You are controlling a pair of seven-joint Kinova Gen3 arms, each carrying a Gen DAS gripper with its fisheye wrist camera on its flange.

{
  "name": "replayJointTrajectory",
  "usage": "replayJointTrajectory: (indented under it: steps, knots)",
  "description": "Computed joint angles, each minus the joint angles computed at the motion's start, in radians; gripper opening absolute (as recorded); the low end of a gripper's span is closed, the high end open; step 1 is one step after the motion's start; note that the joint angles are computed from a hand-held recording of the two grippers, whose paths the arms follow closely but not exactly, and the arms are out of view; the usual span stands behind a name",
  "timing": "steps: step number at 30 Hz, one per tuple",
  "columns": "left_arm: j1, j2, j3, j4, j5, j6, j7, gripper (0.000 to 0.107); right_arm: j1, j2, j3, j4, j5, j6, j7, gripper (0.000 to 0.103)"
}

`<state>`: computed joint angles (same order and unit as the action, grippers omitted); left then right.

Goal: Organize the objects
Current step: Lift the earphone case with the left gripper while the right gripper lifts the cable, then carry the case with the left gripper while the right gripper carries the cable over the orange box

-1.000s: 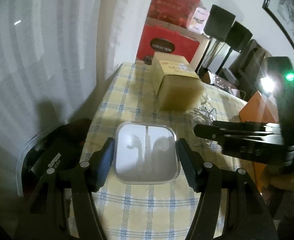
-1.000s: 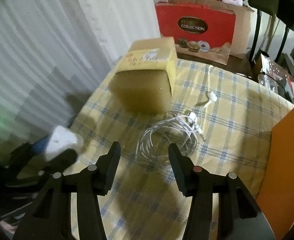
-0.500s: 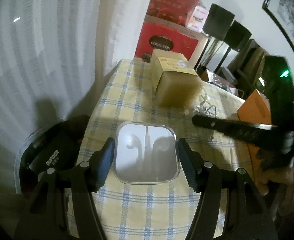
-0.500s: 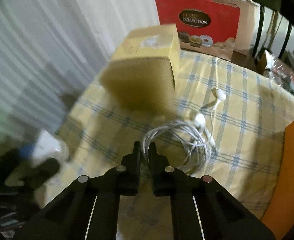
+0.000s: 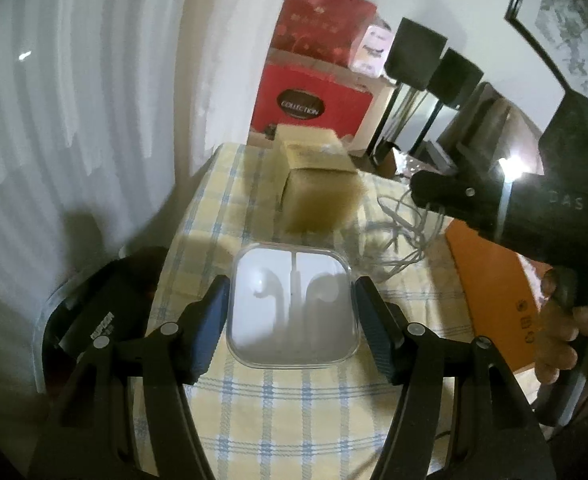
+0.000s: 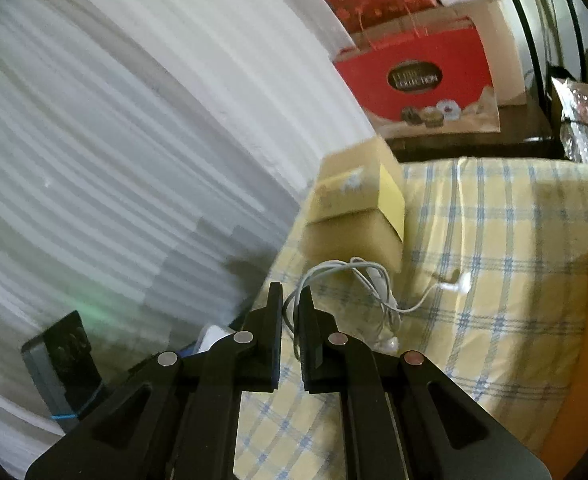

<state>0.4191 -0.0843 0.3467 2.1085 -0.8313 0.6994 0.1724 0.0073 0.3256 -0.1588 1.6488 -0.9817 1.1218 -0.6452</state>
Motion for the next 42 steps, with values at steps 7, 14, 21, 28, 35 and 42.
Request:
replayJointTrajectory:
  steps: [7, 14, 21, 28, 35, 42]
  knots:
    - [0.009, -0.014, 0.014, -0.028, -0.003, 0.030, -0.008, 0.060, 0.034, -0.072, 0.025, 0.024, -0.043, 0.050, 0.041, 0.006]
    - [0.016, -0.023, 0.035, -0.079, 0.010, 0.058, -0.056, 0.060, 0.056, -0.144, 0.073, 0.012, -0.069, 0.111, 0.058, 0.006]
    - [0.047, 0.005, 0.041, -0.175, 0.022, 0.040, -0.149, 0.060, 0.089, -0.216, 0.141, -0.017, -0.052, 0.161, 0.048, 0.006]
    - [0.114, 0.088, 0.020, -0.294, 0.026, 0.017, -0.228, 0.060, 0.165, -0.239, 0.211, -0.042, -0.038, 0.229, 0.068, 0.006]
    - [0.206, 0.191, -0.037, -0.424, 0.052, -0.011, -0.318, 0.060, 0.265, -0.230, 0.270, -0.080, -0.023, 0.283, 0.078, 0.006]
    - [0.250, 0.293, -0.087, -0.566, 0.154, -0.038, -0.472, 0.060, 0.354, -0.201, 0.289, -0.118, -0.008, 0.301, 0.081, 0.006]
